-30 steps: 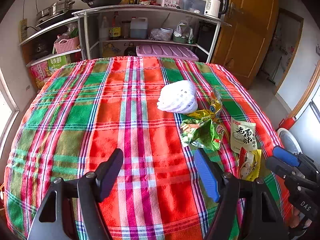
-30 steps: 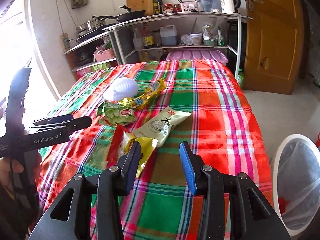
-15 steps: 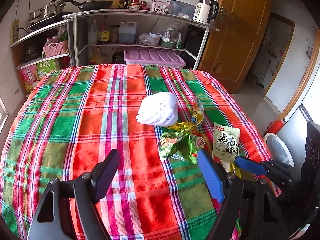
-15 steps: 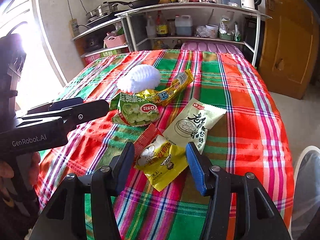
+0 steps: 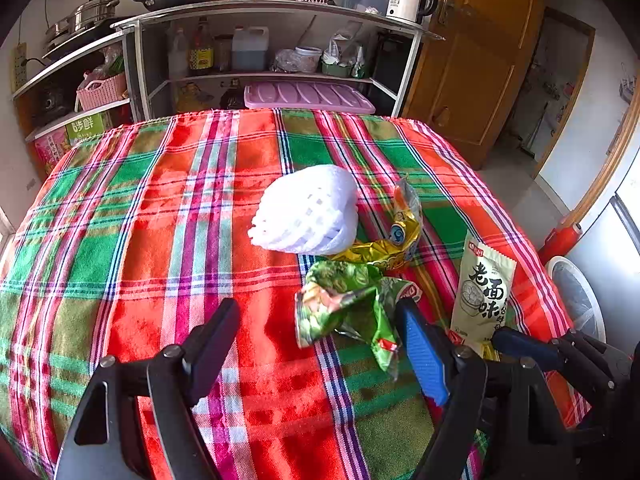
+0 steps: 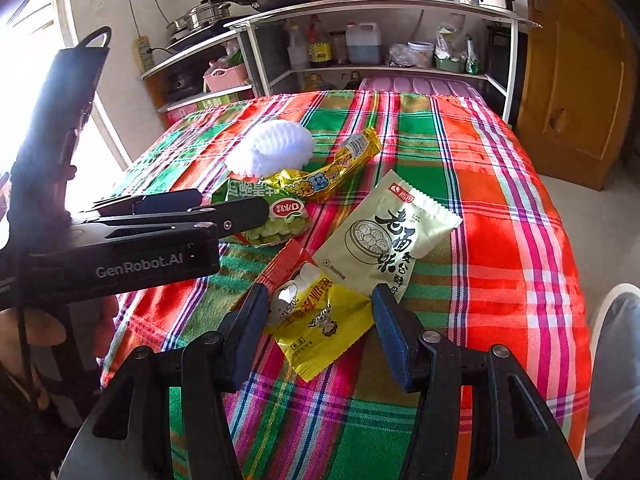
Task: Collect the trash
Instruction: 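Reach the right tool to the yellow wrapper while the left tool reaches the green pea snack bag, then grasp the yellow wrapper with the right tool while the left tool grasps the green pea snack bag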
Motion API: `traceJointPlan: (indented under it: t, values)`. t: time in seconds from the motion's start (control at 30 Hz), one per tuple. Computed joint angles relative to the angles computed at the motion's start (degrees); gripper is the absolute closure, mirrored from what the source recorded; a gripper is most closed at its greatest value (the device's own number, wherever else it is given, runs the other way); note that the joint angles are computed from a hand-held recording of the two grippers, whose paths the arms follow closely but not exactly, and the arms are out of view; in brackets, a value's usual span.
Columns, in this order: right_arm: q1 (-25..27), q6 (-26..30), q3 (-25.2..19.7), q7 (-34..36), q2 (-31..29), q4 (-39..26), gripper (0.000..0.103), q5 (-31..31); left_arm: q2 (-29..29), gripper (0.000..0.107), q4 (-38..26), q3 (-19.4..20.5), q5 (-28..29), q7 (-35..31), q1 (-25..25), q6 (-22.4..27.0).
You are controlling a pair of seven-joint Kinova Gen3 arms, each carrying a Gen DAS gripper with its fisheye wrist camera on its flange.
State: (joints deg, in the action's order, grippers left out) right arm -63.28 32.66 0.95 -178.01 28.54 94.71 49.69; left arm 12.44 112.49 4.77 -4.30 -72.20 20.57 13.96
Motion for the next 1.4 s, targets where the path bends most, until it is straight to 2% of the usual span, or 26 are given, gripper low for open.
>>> traceJointPlan:
  t: [0.1,0.23,0.3,0.37,0.47,0.6,0.77,0.83,0.9,0.97,1.0,1.03,1.2,1.27,1.4]
  values:
    - [-0.1,0.1,0.0,0.0,0.0,0.0,0.049,0.1,0.3,0.028,0.3,1.3,0.9,-1.7,-1.3,-0.6]
    - [-0.2,-0.1,0.0,-0.2,-0.1,0.2,0.053,0.5,0.6,0.04,-0.1,1.2,1.2,-2.4,-0.8,-0.5]
    - [-0.4,0.5,-0.1,0.0,0.1,-0.1,0.055,0.7,0.7,0.045,-0.2,2.6,2.4,-4.1,-2.2,-0.6]
    - [-0.6,0.6,-0.2,0.3,0.1,-0.2,0.062,1.1,0.8,0.05,-0.1,2.8,2.8,-5.0,-2.4,-0.8]
    - [-0.8,1.6,-0.7,1.6,0.5,-1.0,0.066,1.1,1.2,0.063,-0.5,5.4,5.6,-8.3,-4.9,-0.3]
    - [-0.8,1.8,-0.9,2.1,0.7,-1.2,0.068,1.0,1.6,0.076,-0.8,4.2,6.3,-9.2,-3.9,0.3]
    - [-1.1,1.8,-0.7,1.9,0.7,-1.0,0.073,1.3,1.6,0.085,-0.7,6.2,9.0,-12.4,-6.1,0.4]
    - [-0.9,1.3,-0.6,1.6,0.3,-0.5,0.074,1.5,0.6,0.085,0.2,6.0,9.9,-12.8,-6.0,-0.1]
    - [-1.2,1.2,-0.5,1.0,0.2,-0.3,0.076,1.8,-0.4,0.084,1.2,7.6,12.1,-14.8,-8.0,-1.1]
    - [-1.2,1.3,-0.4,0.7,0.2,-0.2,0.078,2.0,-1.5,0.068,1.8,6.9,12.1,-14.9,-7.4,-2.1]
    - [-1.2,1.3,-0.4,0.6,0.1,-0.1,0.079,2.2,-1.9,0.045,2.0,5.1,10.8,-13.6,-5.5,-2.8]
    - [-1.2,1.2,-0.4,0.4,0.1,0.0,0.079,2.4,-2.2,0.031,2.2,4.3,10.1,-12.6,-4.6,-3.8]
    - [-0.9,0.5,-0.6,-0.3,-0.3,0.7,0.079,2.9,-0.5,0.027,-1.2,-1.7,3.8,-5.7,2.3,-2.8]
    - [-0.8,0.6,-0.7,-0.4,-0.4,0.8,0.079,3.0,1.9,0.027,-4.4,-0.7,3.2,-5.2,1.6,0.2]
    - [-0.5,0.2,-0.9,-0.6,-0.5,0.9,0.079,3.1,4.7,0.028,-6.7,0.7,4.2,-4.0,-0.2,1.8]
